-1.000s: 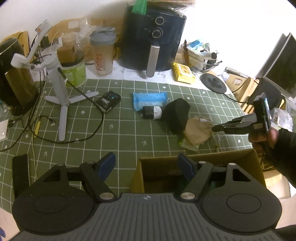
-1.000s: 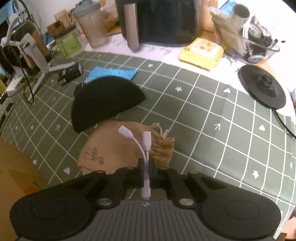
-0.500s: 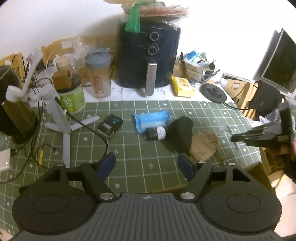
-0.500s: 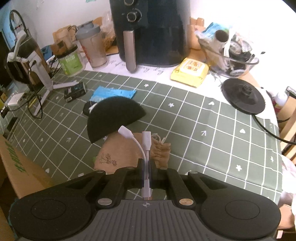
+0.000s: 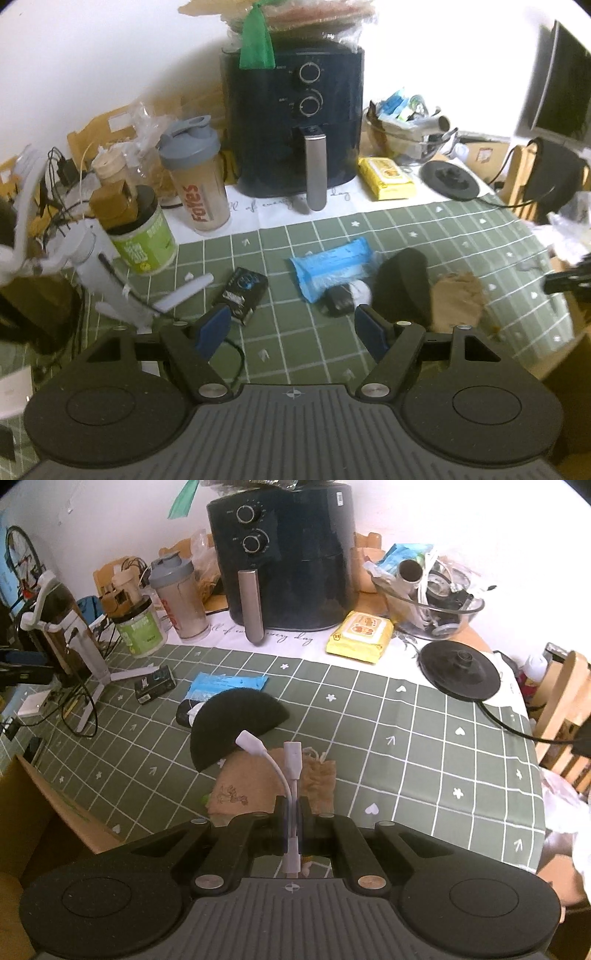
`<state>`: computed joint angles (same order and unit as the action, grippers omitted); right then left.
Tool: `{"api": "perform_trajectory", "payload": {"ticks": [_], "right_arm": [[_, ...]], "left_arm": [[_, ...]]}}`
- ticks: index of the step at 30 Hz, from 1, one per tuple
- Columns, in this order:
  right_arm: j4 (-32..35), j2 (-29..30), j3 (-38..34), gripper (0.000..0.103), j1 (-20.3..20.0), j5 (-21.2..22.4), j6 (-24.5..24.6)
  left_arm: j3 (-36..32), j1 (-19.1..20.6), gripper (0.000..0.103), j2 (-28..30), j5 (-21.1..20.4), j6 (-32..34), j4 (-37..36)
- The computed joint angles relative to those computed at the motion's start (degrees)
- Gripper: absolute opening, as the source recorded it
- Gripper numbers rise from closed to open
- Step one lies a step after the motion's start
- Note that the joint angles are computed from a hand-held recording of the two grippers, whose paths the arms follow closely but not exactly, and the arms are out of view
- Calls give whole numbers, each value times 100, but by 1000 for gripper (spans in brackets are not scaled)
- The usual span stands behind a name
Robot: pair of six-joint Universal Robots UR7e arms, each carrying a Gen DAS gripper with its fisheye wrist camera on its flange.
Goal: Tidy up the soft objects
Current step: 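Move the left tool toward the black sponge while the right tool holds the cable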
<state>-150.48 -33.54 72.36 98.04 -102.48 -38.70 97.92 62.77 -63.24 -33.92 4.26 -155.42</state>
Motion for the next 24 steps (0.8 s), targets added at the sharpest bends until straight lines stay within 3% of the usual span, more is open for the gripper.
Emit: {"api": "perform_trajectory", "payload": {"ticks": [10,24], "right_arm": [[-260,-328,416,7,14,57,292],[-682,-749,1061,7,-38,-27,694]], "left_arm": [[-1131,498,73,777,-6,586,257],[-3482,1143,73,1858,43,103,3212]]}}
